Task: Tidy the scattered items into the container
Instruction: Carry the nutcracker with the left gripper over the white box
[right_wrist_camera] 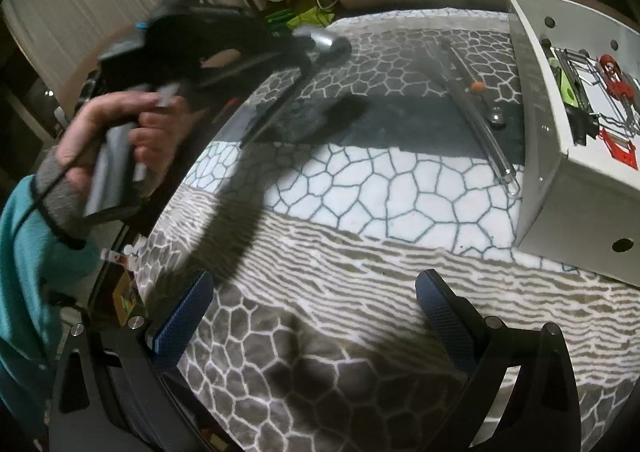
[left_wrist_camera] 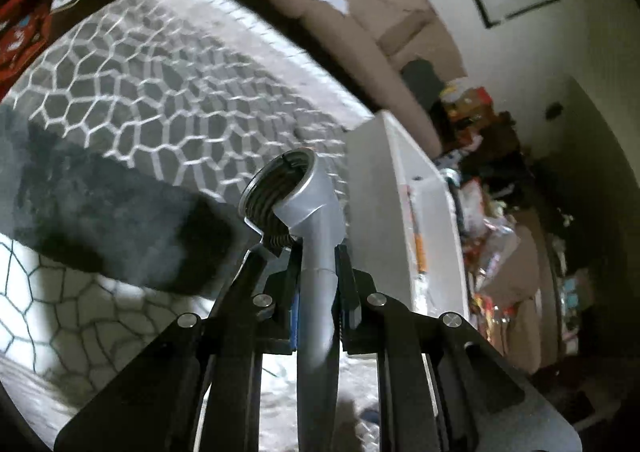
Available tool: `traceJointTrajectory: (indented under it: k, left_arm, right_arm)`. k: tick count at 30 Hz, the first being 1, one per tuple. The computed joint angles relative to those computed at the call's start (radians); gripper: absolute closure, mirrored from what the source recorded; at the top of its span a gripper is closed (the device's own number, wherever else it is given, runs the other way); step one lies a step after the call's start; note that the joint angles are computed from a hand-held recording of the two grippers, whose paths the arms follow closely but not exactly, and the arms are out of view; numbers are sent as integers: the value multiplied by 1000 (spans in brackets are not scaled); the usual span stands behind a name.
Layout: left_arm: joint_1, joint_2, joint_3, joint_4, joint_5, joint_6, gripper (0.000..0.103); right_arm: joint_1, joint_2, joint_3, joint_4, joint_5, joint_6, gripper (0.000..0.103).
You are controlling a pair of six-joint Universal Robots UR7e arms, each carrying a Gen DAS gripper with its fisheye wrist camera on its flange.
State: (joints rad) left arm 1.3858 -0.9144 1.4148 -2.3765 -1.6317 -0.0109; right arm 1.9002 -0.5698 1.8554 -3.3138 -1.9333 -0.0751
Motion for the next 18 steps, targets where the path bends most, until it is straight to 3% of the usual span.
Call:
traceJointTrajectory:
  k: [9,14,18]
  left_arm:
    - [-145,-93,109,-26,12,48,90]
    - [-197,-103,160,-45,-106,8,90]
    - [-234,-98,194,-52,-234,-48,90]
  right_arm:
    - [19,-127,87,-95,-62,31,0]
    - [14,-298,157,-94,-116,41,0]
    - [48,-371,166,-106,-241,-81,4]
